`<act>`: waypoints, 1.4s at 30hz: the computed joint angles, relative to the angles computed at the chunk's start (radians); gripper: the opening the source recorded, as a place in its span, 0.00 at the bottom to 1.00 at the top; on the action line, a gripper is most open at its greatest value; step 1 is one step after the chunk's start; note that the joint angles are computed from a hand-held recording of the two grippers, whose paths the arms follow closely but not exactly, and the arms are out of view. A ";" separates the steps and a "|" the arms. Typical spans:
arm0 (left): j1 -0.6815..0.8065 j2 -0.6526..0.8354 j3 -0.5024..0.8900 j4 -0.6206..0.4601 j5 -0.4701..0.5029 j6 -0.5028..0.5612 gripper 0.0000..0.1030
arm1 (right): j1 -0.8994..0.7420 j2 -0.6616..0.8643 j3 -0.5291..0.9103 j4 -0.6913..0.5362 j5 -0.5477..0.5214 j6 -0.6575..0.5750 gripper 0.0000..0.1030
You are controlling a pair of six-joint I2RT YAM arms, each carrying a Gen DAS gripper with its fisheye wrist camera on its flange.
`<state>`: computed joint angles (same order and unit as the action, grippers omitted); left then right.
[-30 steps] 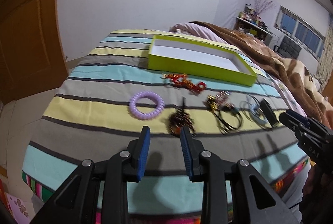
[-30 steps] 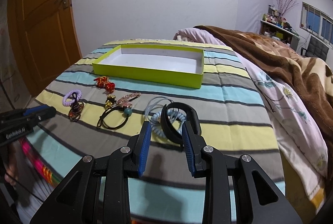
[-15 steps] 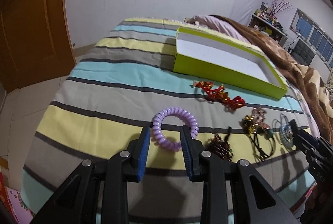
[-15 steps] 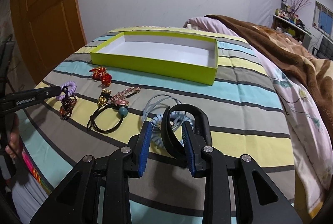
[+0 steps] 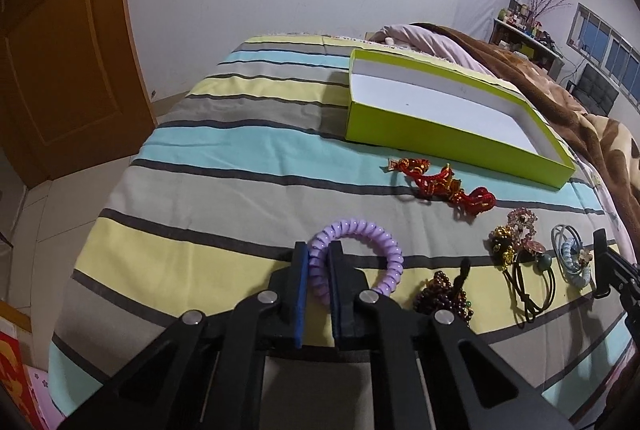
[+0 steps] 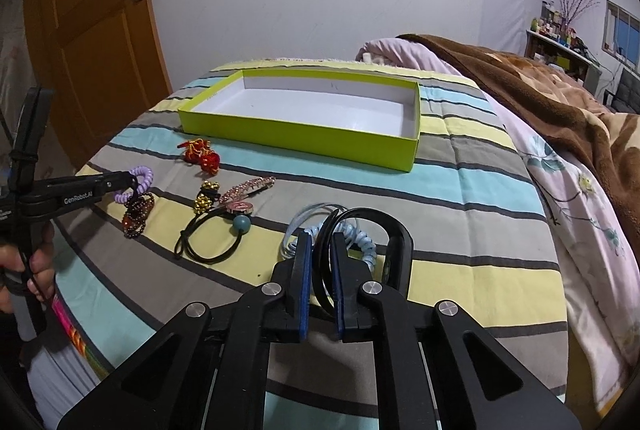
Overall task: Organize jewelry
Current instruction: 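Close left tool on purple coil tie while right tool grasps black band, then carry both items into the green box and open both tools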
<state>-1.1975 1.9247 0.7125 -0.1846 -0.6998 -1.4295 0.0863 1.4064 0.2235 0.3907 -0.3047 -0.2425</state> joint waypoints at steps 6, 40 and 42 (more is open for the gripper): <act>-0.031 -0.050 -0.033 0.002 -0.030 -0.020 0.09 | -0.033 -0.074 -0.009 -0.046 -0.029 -0.009 0.09; 0.401 -0.003 0.205 0.307 0.154 0.714 0.09 | 0.051 0.468 0.717 -0.268 -0.048 0.009 0.09; 0.426 0.040 0.241 0.308 0.174 0.734 0.09 | 0.057 0.538 0.791 -0.299 -0.037 0.009 0.09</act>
<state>-0.7712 1.9650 0.9531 0.1239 -0.5255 -0.6955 0.1430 1.9446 1.0148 0.0922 -0.3419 -0.2333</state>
